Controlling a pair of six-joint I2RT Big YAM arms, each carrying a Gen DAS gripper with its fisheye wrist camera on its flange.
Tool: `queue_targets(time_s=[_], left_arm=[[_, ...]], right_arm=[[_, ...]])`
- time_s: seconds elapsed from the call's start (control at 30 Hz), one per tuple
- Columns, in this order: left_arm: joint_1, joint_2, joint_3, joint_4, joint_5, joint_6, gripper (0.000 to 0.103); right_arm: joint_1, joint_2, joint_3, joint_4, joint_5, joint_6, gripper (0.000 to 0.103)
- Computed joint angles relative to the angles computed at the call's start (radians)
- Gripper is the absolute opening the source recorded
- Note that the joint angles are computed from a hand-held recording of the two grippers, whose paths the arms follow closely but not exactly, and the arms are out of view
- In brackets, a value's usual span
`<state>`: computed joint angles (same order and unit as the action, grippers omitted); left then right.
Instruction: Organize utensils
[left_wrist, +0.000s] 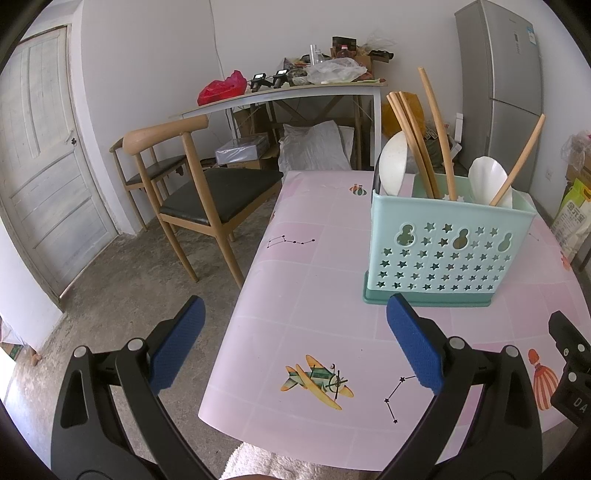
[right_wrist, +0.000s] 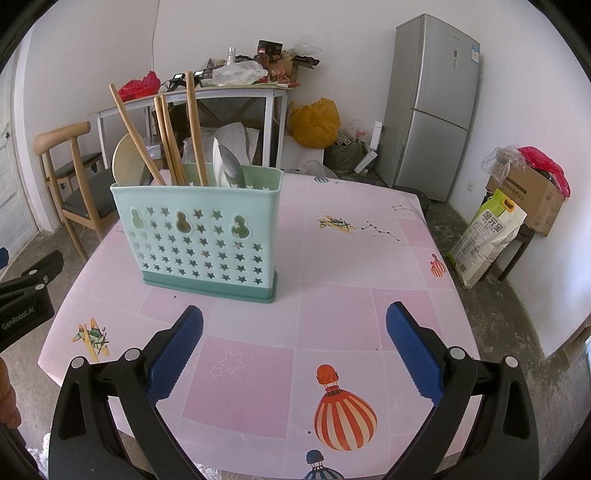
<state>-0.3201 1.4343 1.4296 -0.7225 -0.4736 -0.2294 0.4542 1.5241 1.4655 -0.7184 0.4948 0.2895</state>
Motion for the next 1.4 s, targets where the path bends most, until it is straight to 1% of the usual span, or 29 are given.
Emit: queue_targets(time_s=[0.43, 1.4], left_arm=[[-0.012, 0.008, 0.002, -0.004, 0.0, -0.011, 0.095], [-0.009, 0.009, 0.005, -0.009, 0.007, -0.015, 0.095]], right_arm=[[0.005, 0.003, 0.005, -0.004, -0.002, -0.002, 0.097], [0.006, 0.007, 0.013, -0.01, -0.011, -0.001, 0.097]])
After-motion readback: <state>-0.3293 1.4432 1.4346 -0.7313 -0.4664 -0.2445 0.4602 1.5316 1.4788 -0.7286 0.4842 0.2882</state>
